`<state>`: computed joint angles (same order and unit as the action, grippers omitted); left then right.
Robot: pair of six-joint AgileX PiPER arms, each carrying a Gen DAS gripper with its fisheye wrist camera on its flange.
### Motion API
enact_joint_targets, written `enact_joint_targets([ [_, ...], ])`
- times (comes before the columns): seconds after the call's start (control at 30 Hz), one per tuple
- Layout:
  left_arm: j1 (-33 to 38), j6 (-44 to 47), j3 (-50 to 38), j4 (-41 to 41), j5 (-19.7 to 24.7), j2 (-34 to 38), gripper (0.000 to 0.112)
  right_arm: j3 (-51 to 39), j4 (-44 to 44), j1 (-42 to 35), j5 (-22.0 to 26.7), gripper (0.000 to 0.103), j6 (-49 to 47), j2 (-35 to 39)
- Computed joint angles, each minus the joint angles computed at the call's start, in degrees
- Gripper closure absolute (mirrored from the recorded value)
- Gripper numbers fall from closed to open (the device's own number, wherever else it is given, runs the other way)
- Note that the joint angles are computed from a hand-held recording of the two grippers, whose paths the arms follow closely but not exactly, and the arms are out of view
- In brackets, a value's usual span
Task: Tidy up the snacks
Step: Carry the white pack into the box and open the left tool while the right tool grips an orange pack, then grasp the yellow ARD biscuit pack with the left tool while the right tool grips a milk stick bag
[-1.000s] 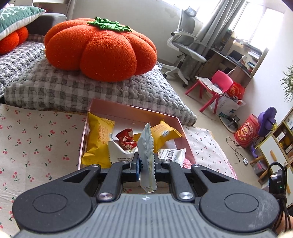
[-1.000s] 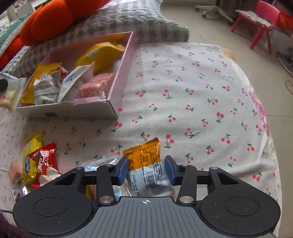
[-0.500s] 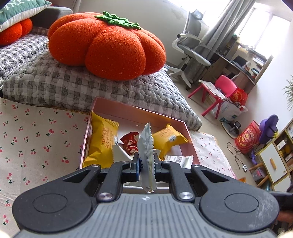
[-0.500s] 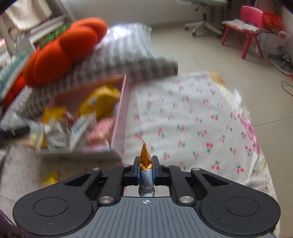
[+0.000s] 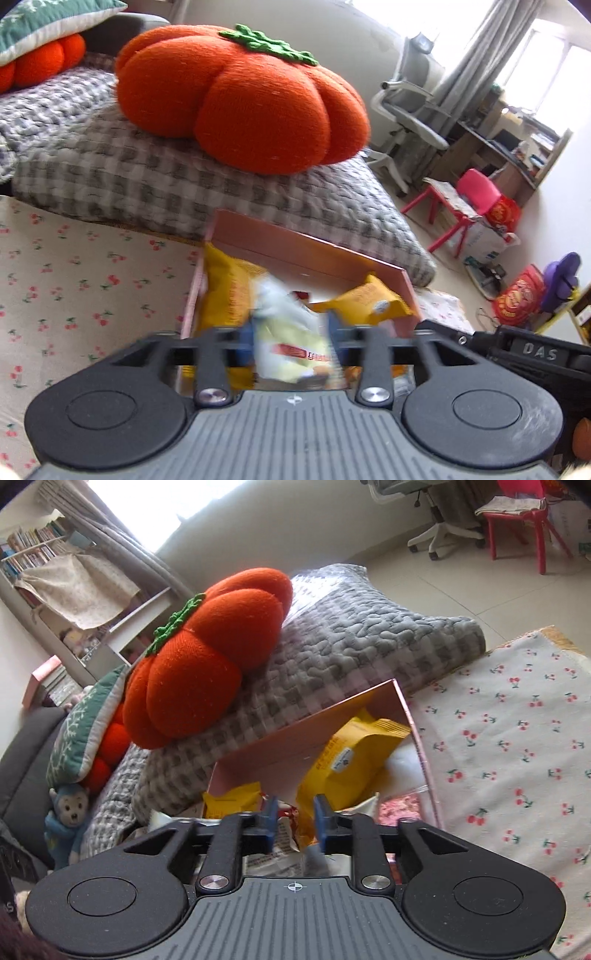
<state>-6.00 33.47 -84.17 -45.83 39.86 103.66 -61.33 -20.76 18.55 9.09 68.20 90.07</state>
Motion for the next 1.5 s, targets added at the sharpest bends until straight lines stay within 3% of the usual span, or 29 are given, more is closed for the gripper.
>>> enact_joint_targets([
  [0.07, 1.0, 1.5, 0.3, 0.5, 0.3, -0.9, 0.066, -0.3, -2.2, 0.5, 2.2, 0.058, 1.7, -0.4],
  [0.27, 4.3, 4.2, 2.2, -0.4, 1.9, -4.1, 0.066, 1.3, -2.7, 0.3, 7.0, 0.054, 1.6, -5.0],
  [0.47, 5.1, 3.1, 3.2, 2.8, 5.9, -5.9, 0.066, 0.2, 10.8, 1.4, 15.3, 0.052, -15.0, -7.2],
  [0.63, 5.2, 2.9, 5.4, 6.5, 9.8, -8.2, 0.065, 0.0, 9.1, 5.4, 20.8, 0.052, -17.6, -8.8],
  [0.73, 4.9, 3.2, 7.2, 8.3, 10.7, -9.9, 0.054, 0.3, 7.1, 7.1, 23.3, 0.052, -16.4, -9.9],
  [0.93, 4.0, -0.1, 9.3, 12.1, 12.3, -11.6, 0.047, 0.9, 1.7, 9.9, 28.2, 0.050, -12.7, -11.0],
  [1.2, 1.1, -1.8, 13.1, 14.8, 11.4, -13.1, 0.048, 1.9, 0.2, 10.6, 33.7, 0.046, -13.9, -12.7],
  [1.5, -3.9, -8.1, 14.1, 19.3, 9.6, -11.7, 0.048, 5.3, 1.4, 9.8, 37.0, 0.044, -21.8, -14.1],
])
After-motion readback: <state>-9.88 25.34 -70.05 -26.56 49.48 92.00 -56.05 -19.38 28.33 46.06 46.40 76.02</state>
